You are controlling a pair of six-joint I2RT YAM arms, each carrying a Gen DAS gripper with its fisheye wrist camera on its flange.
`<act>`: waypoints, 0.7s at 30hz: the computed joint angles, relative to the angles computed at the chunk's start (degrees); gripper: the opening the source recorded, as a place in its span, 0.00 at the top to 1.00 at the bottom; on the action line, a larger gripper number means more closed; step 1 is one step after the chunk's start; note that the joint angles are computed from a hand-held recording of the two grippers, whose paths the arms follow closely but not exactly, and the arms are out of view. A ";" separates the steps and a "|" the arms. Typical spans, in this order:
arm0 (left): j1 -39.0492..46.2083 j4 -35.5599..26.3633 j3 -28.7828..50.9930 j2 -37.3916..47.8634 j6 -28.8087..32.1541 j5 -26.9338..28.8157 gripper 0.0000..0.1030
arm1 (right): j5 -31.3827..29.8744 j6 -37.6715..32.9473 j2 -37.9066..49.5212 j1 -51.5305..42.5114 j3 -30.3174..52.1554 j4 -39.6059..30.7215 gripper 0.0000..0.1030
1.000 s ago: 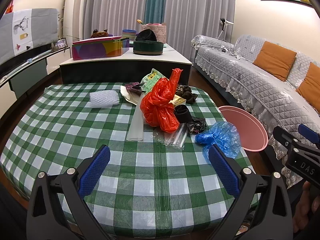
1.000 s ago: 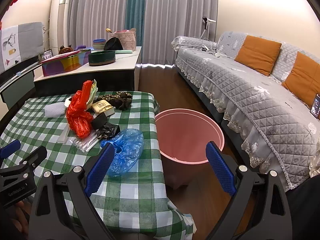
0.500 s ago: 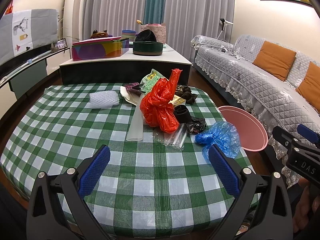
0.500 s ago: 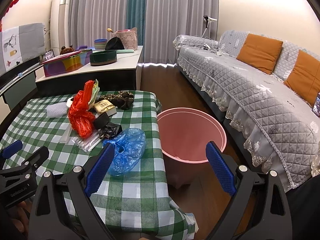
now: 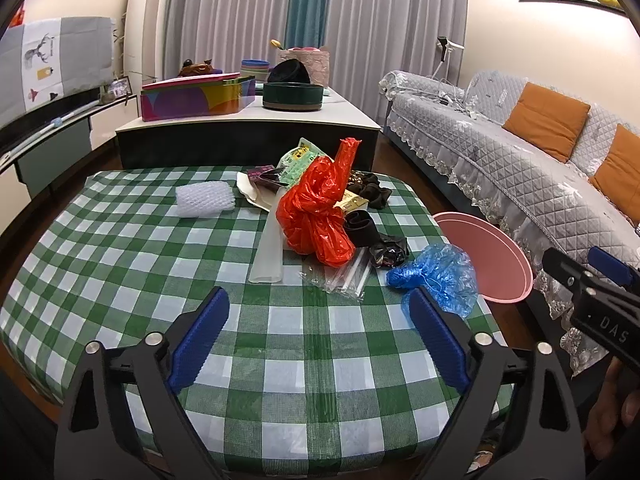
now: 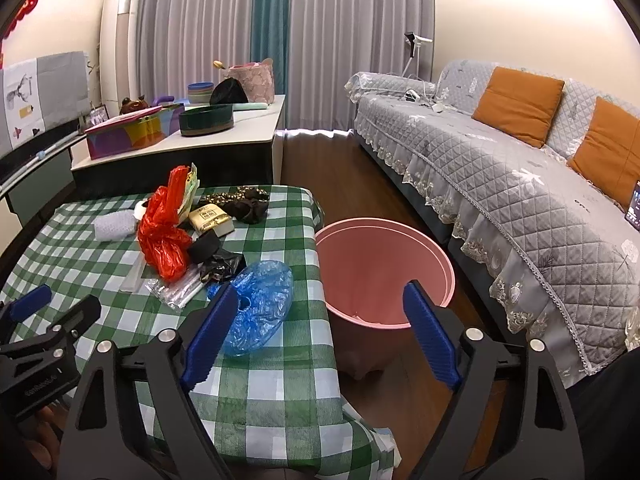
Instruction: Collect trash
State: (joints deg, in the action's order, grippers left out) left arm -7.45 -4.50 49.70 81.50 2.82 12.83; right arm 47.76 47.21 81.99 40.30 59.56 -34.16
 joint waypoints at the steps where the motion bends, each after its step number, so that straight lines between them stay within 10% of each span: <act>1: -0.02 -0.01 0.03 -0.01 0.05 0.06 0.17 | -0.02 -0.07 -0.15 -0.05 -0.07 0.12 0.22; 21: -0.51 2.38 2.03 4.83 -1.74 -1.62 0.38 | -6.78 -1.44 1.57 -3.49 -0.62 6.31 0.27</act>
